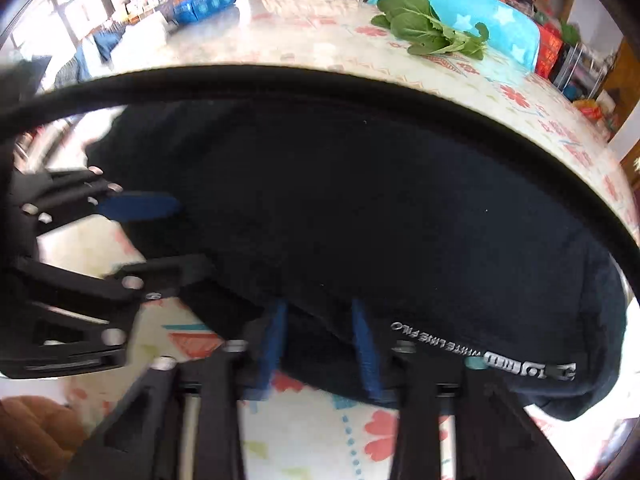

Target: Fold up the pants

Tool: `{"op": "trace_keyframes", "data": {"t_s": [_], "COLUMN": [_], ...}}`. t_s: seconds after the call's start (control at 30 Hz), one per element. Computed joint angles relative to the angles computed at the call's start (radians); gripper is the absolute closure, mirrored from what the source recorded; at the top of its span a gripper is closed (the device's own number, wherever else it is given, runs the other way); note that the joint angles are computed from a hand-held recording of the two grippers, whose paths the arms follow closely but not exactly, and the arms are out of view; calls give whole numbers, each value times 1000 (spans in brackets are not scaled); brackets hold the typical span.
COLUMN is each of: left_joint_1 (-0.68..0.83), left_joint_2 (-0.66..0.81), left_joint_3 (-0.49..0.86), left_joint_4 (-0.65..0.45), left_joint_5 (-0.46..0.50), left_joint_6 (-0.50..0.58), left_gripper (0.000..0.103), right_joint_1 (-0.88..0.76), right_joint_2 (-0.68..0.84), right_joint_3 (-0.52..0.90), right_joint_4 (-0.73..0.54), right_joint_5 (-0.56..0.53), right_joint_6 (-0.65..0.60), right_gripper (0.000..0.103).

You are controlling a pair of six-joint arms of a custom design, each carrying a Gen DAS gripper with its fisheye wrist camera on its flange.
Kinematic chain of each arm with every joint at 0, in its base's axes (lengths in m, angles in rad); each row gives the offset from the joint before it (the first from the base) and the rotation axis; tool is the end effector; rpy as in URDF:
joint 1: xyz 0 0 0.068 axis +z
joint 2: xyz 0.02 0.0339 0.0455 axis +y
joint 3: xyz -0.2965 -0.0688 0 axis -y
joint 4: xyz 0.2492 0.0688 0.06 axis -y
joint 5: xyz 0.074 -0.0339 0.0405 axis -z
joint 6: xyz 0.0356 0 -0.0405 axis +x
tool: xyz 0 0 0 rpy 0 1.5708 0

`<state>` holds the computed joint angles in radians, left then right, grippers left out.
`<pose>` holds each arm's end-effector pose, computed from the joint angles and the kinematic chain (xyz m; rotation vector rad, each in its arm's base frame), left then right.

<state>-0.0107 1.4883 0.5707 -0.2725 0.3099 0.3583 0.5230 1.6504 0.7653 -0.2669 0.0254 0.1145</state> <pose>0.2346 -0.0134 0.1474 0.5746 2.6364 -0.3251 0.2537 0.1453 0.1541 -0.5470 2.6769 0.1490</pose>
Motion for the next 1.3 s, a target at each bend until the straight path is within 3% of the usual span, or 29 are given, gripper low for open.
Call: {"op": "trace_keyframes", "data": {"t_s": [0.1, 0.33, 0.6, 0.73, 0.83, 0.93, 1.03, 1.13, 1.27, 1.3], "left_joint_1": [12, 15, -6, 63, 170, 247, 239, 223, 267, 275], "left_joint_2": [-3, -62, -28, -35, -62, -26, 60, 158, 223, 203], "left_joint_3": [-5, -31, -46, -4, 62, 155, 218, 254, 239, 212], "left_joint_4": [0, -37, -21, -141, -272, -302, -188, -117, -92, -62], "left_joint_5": [19, 87, 43, 75, 153, 195, 119, 18, -10, -16], "left_joint_6": [5, 11, -1, 56, 118, 76, -65, -157, -140, -117], "left_gripper": [52, 52, 52, 52, 52, 51, 49, 49, 49, 49], "right_joint_1": [-53, -133, -153, -123, -171, -275, -373, -453, -559, -585], "right_joint_2": [-19, -90, -126, -100, -184, -250, -185, -45, 141, 162], "right_joint_3": [11, -20, -68, -79, -77, -46, 35, 119, 204, 201], "right_joint_4": [-24, -65, -99, -107, -168, -198, -175, -101, -66, -52], "right_joint_5": [-88, -226, -300, -256, -275, -249, -150, -128, -166, -194], "right_joint_6": [19, 53, 82, 73, 54, 40, 65, 90, 98, 113], "right_gripper": [96, 96, 96, 95, 94, 94, 94, 93, 95, 102]}}
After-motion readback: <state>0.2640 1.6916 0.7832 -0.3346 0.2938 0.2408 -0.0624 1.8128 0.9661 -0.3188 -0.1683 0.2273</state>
